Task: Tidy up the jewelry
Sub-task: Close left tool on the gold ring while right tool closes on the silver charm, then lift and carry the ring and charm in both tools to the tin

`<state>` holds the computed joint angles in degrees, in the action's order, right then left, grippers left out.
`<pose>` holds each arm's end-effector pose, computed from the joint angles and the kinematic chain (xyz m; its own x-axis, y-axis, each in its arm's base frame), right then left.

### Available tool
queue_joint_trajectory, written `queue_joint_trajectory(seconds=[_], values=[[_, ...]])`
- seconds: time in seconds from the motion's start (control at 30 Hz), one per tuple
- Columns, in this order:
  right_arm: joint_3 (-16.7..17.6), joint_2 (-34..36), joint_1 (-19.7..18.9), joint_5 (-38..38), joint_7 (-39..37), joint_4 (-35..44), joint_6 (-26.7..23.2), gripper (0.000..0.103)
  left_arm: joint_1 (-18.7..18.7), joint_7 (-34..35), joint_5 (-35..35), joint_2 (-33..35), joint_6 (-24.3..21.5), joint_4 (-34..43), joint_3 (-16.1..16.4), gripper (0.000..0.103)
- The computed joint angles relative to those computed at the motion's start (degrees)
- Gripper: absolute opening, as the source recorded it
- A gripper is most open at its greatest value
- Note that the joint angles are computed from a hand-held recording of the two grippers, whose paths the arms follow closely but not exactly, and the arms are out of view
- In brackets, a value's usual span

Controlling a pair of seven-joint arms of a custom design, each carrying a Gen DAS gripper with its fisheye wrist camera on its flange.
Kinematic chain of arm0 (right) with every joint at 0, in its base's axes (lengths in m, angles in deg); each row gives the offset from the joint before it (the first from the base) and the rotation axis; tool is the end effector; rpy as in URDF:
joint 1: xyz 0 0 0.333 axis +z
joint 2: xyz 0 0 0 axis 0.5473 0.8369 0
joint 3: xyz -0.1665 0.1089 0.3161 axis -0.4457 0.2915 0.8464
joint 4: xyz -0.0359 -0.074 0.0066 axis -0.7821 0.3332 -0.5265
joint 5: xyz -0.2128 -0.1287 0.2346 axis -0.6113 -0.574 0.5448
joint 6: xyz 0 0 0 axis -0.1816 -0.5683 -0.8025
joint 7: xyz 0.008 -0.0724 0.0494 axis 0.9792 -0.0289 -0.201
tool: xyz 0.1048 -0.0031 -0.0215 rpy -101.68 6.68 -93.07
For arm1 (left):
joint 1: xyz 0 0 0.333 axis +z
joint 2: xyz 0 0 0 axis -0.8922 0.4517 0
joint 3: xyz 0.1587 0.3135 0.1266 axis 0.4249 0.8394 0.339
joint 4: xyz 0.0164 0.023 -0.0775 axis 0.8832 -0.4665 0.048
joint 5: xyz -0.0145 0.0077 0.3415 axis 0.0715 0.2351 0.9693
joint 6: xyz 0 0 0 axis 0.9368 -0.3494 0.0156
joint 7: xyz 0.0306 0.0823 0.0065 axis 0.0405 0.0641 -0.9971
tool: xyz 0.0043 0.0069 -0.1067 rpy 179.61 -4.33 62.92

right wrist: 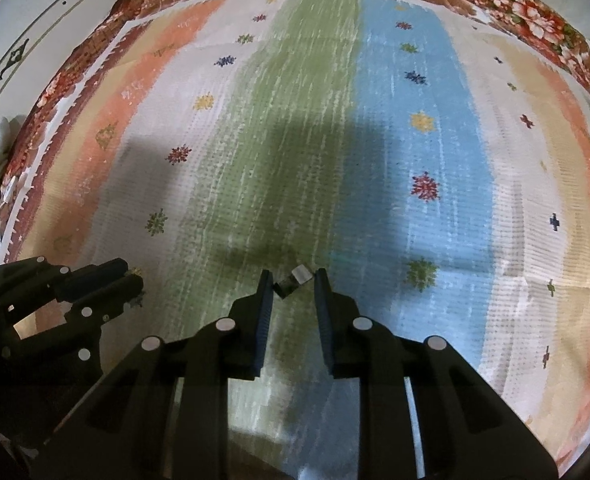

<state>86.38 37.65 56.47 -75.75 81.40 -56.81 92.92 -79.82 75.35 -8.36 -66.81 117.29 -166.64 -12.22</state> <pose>0.5038 0.2679 0.5479 0.0171 -0.9945 -0.1034 -0.9320 0.0216 -0.3619 0.4799 -0.2932 0.5772 -0.4067 -0.9101 0.0791 -0.8605 0.3526 -0.3677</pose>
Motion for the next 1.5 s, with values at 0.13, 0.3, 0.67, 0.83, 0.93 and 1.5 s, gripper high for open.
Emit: queue_joint_trajectory(seconds=[0.13,0.3,0.67,0.83,0.93,1.5], values=[[0.19,-1.81,0.28,-2.24,1.68,-0.84,-0.05,0.023,-0.08,-0.37,-0.18,-0.77,0.37,-0.02,-0.04,0.015],[0.89,-5.14,-0.26,-4.21,4.65,-3.51,0.69,0.023,-0.5,-0.23,-0.98,-2.74,1.32,-0.72,-0.16,0.015],[4.86,-11.98,-1.52,-7.87,9.82,-6.69,2.5,0.023,-2.29,-1.19,-1.11,-8.0,4.29,-3.84,0.06,0.015],[6.72,-14.96,-2.64,-10.14,11.87,-8.31,1.96,0.023,-2.76,-2.3,-1.36,-9.58,4.71,-4.76,0.32,0.015],[7.42,-16.99,-3.25,-9.51,12.94,-9.99,2.94,0.023,-3.25,-2.18,-2.07,-10.81,5.07,-5.19,0.54,0.015],[13.57,-24.82,-5.85,-10.59,17.56,-15.81,4.11,0.023,-6.61,-1.45,-5.98,-17.93,7.66,-10.75,1.95,0.015]])
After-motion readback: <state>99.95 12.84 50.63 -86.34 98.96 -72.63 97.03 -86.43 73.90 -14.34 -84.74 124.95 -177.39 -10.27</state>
